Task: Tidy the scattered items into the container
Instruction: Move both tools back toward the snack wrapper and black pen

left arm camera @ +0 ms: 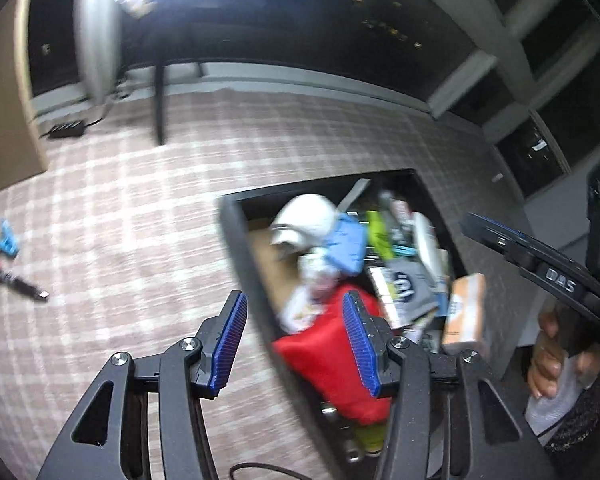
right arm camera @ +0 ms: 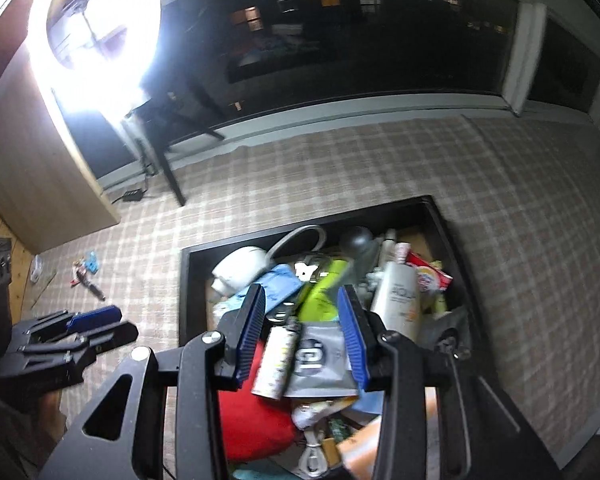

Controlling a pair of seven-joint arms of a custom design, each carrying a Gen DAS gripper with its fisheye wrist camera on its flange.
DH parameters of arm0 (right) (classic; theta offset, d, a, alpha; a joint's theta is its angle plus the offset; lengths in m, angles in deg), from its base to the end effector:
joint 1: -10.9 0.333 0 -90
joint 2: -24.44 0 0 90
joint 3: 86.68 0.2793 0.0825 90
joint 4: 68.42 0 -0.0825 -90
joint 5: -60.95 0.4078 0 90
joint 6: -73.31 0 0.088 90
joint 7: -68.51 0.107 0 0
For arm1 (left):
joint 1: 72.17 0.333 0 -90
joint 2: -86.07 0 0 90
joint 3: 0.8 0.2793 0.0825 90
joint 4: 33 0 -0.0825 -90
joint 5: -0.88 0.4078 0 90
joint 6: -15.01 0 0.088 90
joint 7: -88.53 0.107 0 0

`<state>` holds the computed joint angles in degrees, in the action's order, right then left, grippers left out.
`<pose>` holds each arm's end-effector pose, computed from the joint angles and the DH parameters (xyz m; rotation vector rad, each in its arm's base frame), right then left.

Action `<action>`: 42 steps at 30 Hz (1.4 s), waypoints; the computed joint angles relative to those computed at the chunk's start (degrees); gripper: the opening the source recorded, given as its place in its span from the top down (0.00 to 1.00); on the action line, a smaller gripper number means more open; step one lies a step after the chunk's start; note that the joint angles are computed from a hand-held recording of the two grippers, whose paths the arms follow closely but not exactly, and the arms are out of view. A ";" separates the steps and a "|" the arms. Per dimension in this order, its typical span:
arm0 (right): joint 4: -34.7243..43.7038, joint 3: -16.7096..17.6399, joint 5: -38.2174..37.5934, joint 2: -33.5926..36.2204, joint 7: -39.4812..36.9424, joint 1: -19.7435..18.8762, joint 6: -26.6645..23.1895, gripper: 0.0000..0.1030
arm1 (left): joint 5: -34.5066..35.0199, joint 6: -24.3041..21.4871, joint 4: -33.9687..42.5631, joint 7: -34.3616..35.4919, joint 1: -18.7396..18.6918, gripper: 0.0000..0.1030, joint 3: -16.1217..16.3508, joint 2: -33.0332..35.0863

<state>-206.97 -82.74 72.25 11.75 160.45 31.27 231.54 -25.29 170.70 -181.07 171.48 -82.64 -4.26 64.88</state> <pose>0.4855 0.2105 0.4075 -2.0326 1.6099 -0.2747 0.4680 -0.0989 0.3902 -2.3370 1.8185 -0.8484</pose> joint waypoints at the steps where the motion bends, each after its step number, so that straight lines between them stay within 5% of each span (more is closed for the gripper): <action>1: 0.44 0.08 0.45 0.39 -0.79 0.57 -0.13 0.64 | 0.68 -0.05 -1.16 -0.79 1.03 0.55 0.13 -0.88; 11: 10.78 3.62 4.91 10.54 -10.84 5.74 -2.11 0.64 | 11.05 -0.83 -11.00 -7.35 15.12 0.58 3.40 -8.18; 19: 24.39 8.71 2.36 23.39 -14.07 9.38 -5.46 0.64 | 18.33 -0.43 -11.31 -7.07 26.23 0.58 6.99 -6.21; 22: 31.42 10.17 0.82 29.61 -15.15 11.15 -7.73 0.64 | 16.28 -0.08 -9.59 -4.23 27.13 0.58 9.94 -2.84; 33: 58.22 11.35 -3.36 51.78 -16.15 18.71 -18.12 0.66 | 6.27 1.80 -3.38 7.82 27.23 0.58 12.71 7.59; 42: 73.81 9.26 -6.19 63.64 -15.55 22.86 -24.10 0.70 | -1.36 2.58 0.32 13.38 28.11 0.58 10.93 13.07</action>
<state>-133.16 -73.48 66.06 75.38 144.90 54.13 207.45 -26.65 173.29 -180.75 184.85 -54.54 6.67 77.95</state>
